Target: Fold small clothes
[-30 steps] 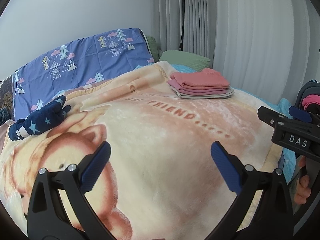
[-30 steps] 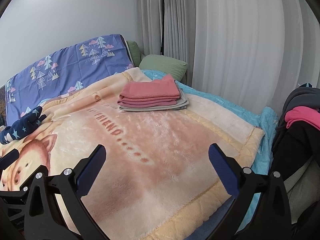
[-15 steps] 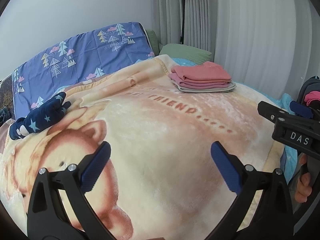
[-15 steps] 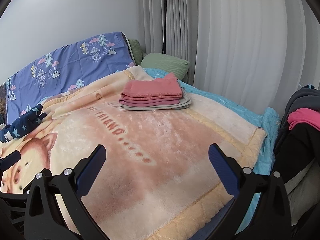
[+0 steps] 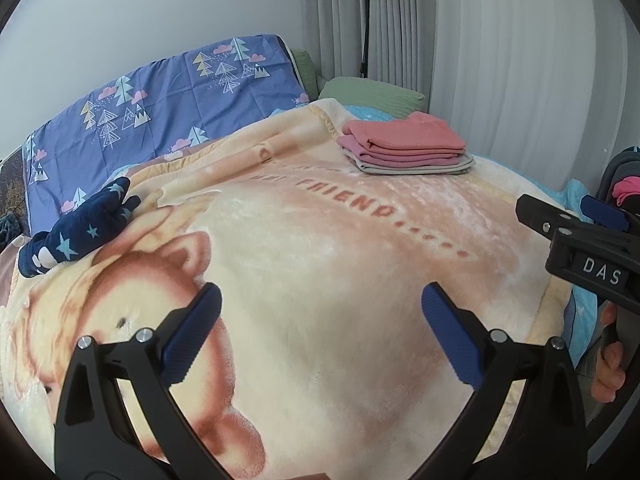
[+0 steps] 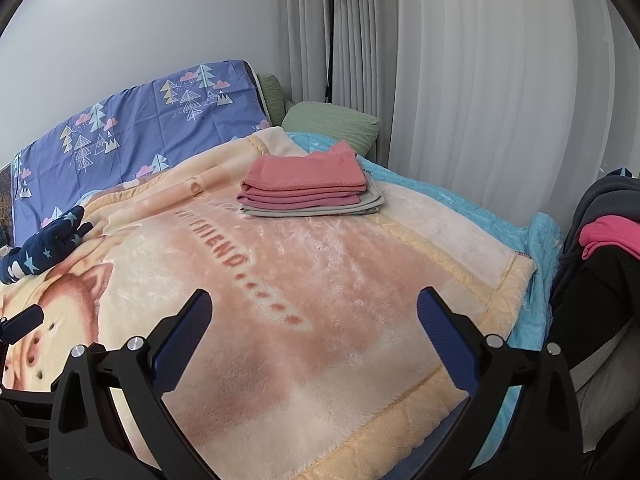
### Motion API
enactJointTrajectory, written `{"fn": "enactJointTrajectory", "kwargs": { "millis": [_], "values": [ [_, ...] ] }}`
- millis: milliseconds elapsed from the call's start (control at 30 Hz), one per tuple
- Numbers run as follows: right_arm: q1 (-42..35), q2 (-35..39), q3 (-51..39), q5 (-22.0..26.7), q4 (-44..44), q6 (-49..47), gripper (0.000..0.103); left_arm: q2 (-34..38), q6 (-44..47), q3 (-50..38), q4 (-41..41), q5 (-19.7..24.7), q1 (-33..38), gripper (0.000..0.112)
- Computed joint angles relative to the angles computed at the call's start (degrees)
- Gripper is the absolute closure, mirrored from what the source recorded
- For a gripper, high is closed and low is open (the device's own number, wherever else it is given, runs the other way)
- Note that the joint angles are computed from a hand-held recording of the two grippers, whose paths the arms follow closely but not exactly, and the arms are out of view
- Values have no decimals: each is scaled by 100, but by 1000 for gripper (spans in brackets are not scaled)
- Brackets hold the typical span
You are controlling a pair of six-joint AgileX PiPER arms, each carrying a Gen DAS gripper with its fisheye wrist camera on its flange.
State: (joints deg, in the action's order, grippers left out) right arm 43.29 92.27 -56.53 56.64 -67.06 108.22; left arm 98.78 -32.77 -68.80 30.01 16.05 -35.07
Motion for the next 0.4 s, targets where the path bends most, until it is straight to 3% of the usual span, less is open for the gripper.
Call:
{"fn": "enactJointTrajectory", "kwargs": {
  "millis": [400],
  "values": [
    [-53, 34, -5, -87, -31, -41, 2, 16, -80, -17, 52, -17, -11, 12]
  ]
}}
